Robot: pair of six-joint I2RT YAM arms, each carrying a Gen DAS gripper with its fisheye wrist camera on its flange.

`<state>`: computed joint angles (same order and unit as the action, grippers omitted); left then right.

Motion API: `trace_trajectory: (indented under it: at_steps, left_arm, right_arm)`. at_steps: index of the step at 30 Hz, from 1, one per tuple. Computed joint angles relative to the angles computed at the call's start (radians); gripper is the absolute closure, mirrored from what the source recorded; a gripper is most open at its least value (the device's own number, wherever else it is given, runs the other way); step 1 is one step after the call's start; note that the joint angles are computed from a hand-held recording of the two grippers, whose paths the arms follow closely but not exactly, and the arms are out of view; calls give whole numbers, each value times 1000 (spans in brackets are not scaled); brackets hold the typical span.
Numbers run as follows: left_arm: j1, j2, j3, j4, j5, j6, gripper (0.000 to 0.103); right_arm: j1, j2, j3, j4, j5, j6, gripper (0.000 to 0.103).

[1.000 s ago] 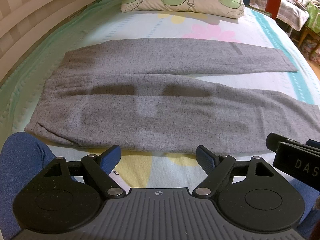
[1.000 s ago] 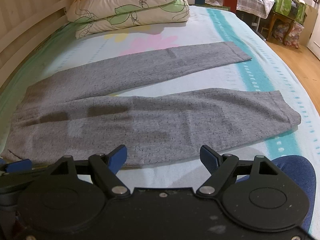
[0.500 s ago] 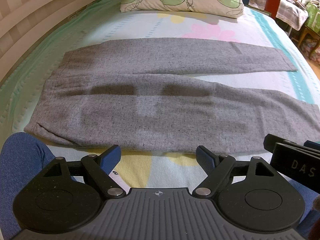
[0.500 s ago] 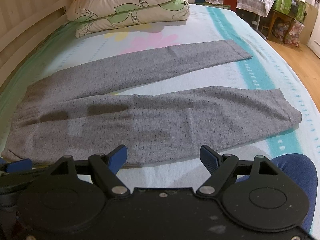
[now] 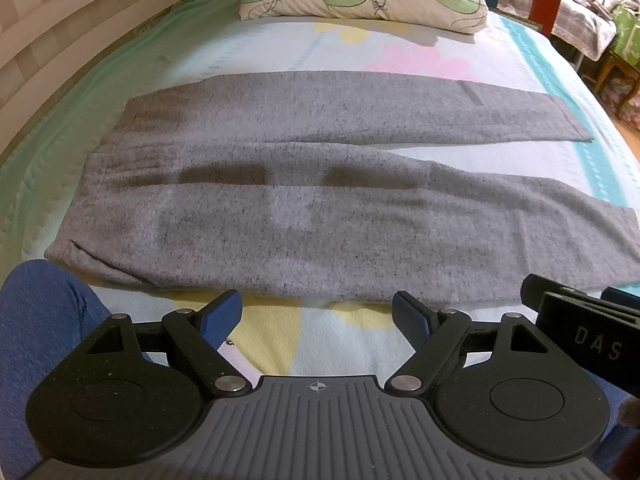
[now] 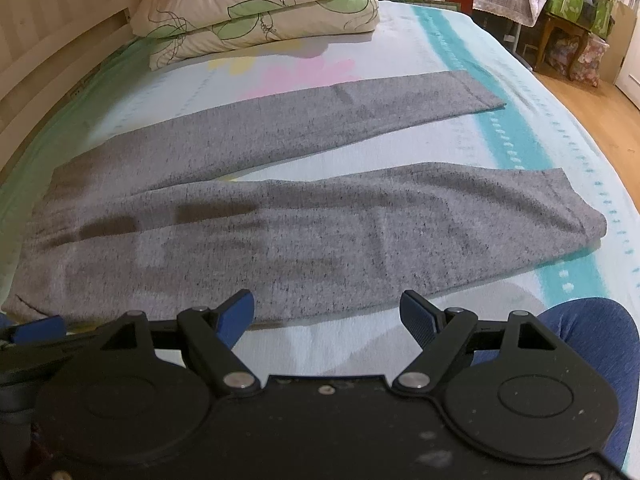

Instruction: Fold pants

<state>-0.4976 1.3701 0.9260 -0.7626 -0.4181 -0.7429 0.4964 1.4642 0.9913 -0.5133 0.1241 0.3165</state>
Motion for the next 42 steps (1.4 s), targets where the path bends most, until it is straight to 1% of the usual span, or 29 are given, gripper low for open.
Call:
trace_trajectory:
  at_steps: [25,30,35,37,39,42]
  left_arm:
    - [21,-2,-9,7,39,9,21]
    - [47,-16,-14,5,55,-2,22]
    - [84,-18,-17,-4,45,-2,22]
    - [98,-13,-26,-1,37,-1,22]
    - [110,-10,-38,1,19,0,22]
    - [128,-3,-54,7,-4,9,30]
  right_arm:
    - [-6,25,9,5,-11,-9,19]
    - [-11,21,-2,20,-13,-4,19]
    - [-25,23,-13,37,-22,9,19]
    - [-30,20,-24,53,-23,14,19]
    - [-36,0,-54,94,-26,18,19]
    - [-47,-49,-127,205,-25,28,19]
